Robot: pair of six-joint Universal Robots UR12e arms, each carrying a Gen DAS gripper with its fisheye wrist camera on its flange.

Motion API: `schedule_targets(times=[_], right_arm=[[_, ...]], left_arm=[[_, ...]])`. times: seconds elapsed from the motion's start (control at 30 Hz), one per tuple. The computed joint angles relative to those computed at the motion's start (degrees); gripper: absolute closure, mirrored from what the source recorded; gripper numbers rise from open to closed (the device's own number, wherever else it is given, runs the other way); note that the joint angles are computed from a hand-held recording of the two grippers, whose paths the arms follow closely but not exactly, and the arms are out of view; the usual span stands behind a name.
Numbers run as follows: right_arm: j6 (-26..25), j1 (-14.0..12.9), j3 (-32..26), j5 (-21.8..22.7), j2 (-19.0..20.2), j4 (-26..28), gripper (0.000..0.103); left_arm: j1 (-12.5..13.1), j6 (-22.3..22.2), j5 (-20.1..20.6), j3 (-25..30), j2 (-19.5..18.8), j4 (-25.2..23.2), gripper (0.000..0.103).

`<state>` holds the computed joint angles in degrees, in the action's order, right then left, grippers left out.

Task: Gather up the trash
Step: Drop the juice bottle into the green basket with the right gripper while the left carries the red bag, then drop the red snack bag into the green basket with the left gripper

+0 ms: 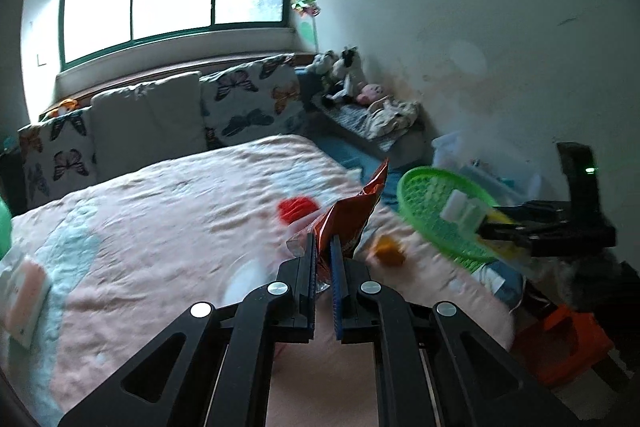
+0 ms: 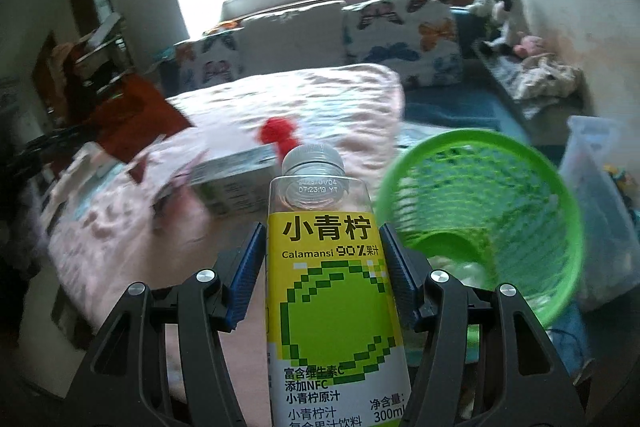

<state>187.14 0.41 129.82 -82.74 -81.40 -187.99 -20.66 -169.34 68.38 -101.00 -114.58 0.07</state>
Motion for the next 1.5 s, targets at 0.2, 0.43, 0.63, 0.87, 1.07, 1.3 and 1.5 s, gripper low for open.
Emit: schedule_targets(times=[0.2,0.43,0.63,0.87,1.07,1.3,1.5], right_arm=[[1.85,-3.58,-1.25,-2.67,1.63,2.36,0.044],[1.89,-6.11,-3.77,-3.57,4.86,6.68,0.044],[2.21,-7.16,-5.38,-3.72,7.37,7.82,0.044],[3.42,-7.87,-4.38,-4.1,6.41,5.13,0.034],[3.41,-8.39,-1.15,-3.75,2.98,2.46,0.033],[4.02,-8.87,2.91,-3.87,-0.53,-1.03,0.032],[4.29,-8.58,4.98,-5.32,-2.03,-2.76,0.029]], left_arm=[[-2.16,-0.14,-1.21,3.67,-1.97,-1.9,0.097],[-4.06,0.28,-1.77,7.57,-4.18,-5.11,0.097],[-5.01,0.34,-1.96,9.94,-5.55,-6.94,0.097],[-5.88,-0.33,-2.29,12.0,-7.03,-8.75,0.097],[-7.05,-0.13,-2.78,13.91,-8.31,-11.43,0.097],[-8.88,0.17,-3.05,16.56,-10.01,-14.81,0.097],[-10.52,0.97,-2.73,19.52,-11.78,-17.82,0.097]])
